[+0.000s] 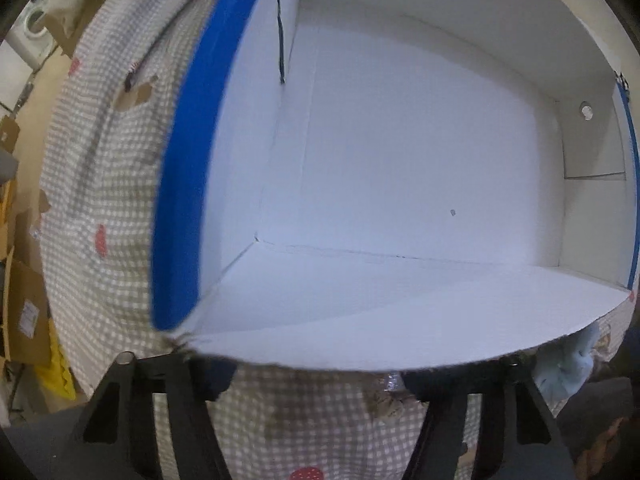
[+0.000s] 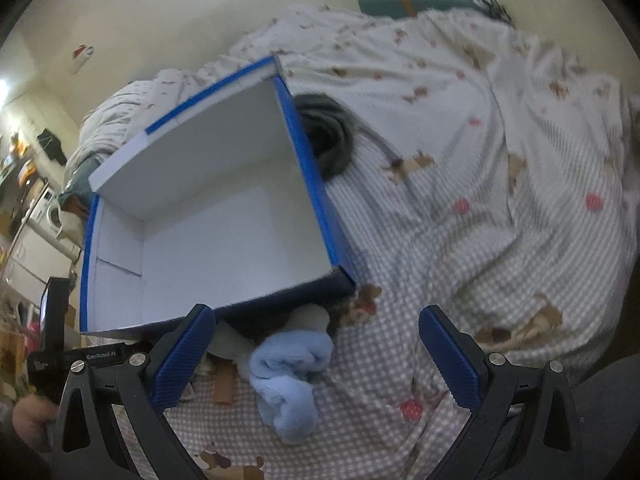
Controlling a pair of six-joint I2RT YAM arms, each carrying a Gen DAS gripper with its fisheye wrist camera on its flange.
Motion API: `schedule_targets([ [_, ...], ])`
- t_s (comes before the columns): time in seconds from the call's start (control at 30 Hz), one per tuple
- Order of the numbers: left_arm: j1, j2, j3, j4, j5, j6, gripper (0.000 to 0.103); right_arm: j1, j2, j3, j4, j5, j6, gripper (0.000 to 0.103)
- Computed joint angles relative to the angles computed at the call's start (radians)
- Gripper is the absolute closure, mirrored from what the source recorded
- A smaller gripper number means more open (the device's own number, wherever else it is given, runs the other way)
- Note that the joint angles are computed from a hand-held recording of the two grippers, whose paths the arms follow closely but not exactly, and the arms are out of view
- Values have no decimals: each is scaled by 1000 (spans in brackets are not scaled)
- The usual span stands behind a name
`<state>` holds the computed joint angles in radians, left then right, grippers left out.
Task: Organize soft objects
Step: 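Grasp the pink duck with the left gripper while the right grasps the blue towel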
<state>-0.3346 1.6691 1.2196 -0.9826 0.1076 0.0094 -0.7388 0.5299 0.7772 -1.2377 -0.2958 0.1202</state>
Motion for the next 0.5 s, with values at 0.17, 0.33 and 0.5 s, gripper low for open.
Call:
schedule_targets([
  [0.17, -1, 14, -38, 32, 12, -8, 64, 51, 77, -52, 6, -22, 29, 0],
  [0.33, 13, -40, -77, 50, 41, -18, 64, 330, 111, -95, 49, 77, 156, 0],
  [0.5, 8, -121, -121, 46, 6, -28, 64, 487, 145, -131, 70, 144, 222, 32],
])
